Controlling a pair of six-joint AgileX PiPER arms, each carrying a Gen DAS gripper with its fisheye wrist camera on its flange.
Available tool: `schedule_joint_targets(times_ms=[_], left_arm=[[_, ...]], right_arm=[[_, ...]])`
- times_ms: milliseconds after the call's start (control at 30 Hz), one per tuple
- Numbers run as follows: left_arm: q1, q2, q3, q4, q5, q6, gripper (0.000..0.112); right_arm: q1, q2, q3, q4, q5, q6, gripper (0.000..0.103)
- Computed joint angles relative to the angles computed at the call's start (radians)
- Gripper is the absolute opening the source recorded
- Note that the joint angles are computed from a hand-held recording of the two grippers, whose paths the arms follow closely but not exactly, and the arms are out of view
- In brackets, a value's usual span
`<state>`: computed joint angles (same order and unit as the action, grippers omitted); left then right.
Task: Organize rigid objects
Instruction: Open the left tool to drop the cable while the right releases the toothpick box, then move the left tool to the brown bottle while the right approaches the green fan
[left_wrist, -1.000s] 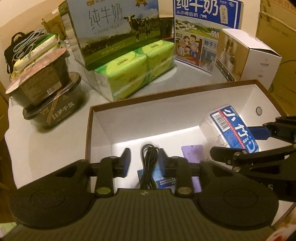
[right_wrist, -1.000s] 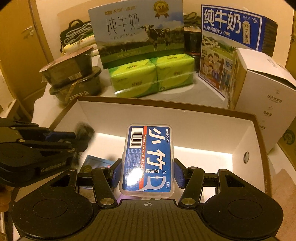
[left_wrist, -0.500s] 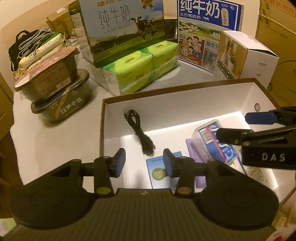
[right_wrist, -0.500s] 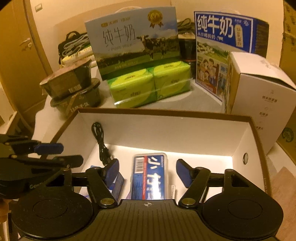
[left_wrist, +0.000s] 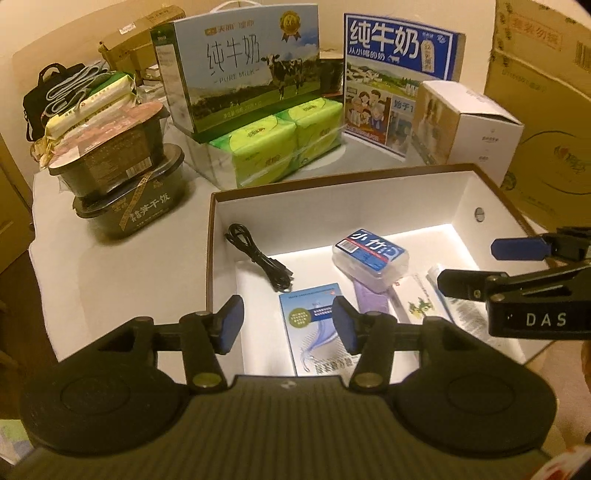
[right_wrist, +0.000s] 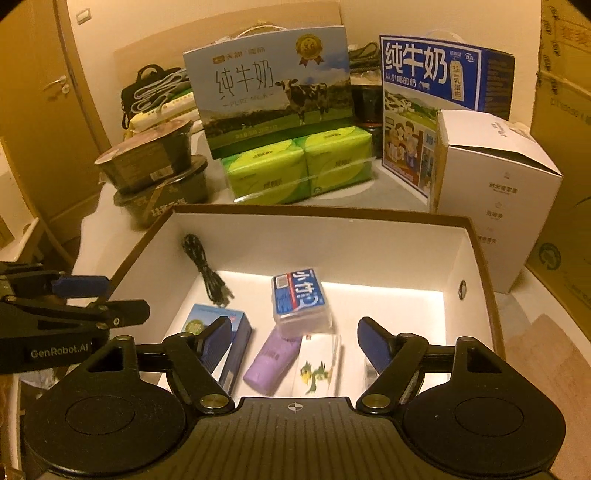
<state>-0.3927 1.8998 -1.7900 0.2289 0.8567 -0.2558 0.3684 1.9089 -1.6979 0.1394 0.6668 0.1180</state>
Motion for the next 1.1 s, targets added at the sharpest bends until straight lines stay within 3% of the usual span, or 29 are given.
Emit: schedule_joint_targets(times_ms=[767, 1100], left_arm=[[-0.169, -0.392, 0.336, 0.095, 0.025, -0.231, 0.055], [-0.314, -0.552, 0.507, 0.194, 0.063, -0.436, 0.059]], right_arm=[[0.016, -0.450, 0.415, 0.058, -0.039, 0.047, 0.075], [0.083, -0.653, 0.565, -0.067, -0.006, 0.181, 0.075]])
